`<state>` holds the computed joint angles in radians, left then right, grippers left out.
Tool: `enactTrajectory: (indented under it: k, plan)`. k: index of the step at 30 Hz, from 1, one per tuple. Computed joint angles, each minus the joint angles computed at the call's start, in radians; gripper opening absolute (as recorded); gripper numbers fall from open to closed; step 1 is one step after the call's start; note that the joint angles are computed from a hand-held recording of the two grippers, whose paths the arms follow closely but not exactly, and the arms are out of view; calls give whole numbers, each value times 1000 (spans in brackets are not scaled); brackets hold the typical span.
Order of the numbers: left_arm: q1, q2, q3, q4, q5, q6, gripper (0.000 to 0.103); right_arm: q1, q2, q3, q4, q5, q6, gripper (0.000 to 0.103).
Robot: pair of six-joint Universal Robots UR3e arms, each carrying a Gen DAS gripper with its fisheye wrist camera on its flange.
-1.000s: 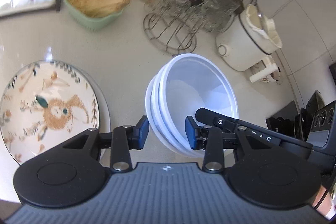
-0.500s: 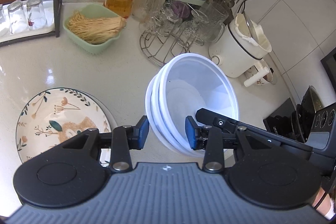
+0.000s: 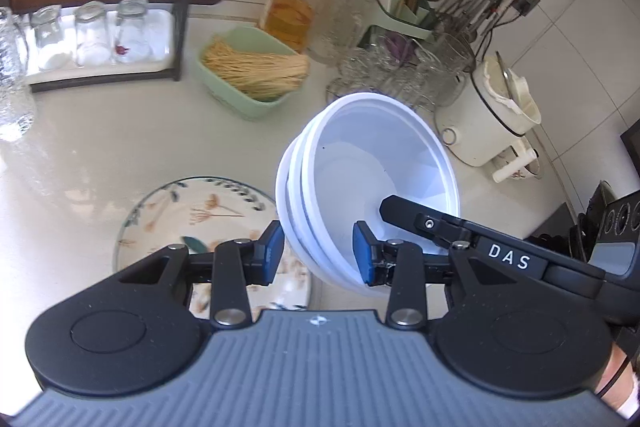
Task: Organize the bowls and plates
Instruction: 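Lift the bowl stack and carry it over the floral plate stack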
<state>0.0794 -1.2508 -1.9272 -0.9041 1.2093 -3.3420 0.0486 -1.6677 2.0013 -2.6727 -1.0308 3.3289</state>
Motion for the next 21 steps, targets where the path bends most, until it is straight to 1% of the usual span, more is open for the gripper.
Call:
enactTrajectory:
  k: [3, 5, 9, 12, 16, 21]
  plan:
    - [73, 60, -61, -18, -28, 59, 43, 62, 58, -18, -54, -31, 55, 32]
    - [118, 78, -109, -6, -43, 102, 43, 109, 98, -34, -90, -60, 87, 31]
    - [177, 88, -189, 6, -41, 165, 43, 192, 188, -59, -147, -122, 151, 32]
    - [218, 96, -235, 8, -46, 210, 43, 243, 249, -66, -176, -159, 172, 32]
    - [259, 95, -280, 19, -62, 252, 43, 288, 315, -95, -181, -189, 191, 32]
    - [289, 78, -327, 64, -85, 287, 43, 323, 356, -132, -172, -236, 161, 32]
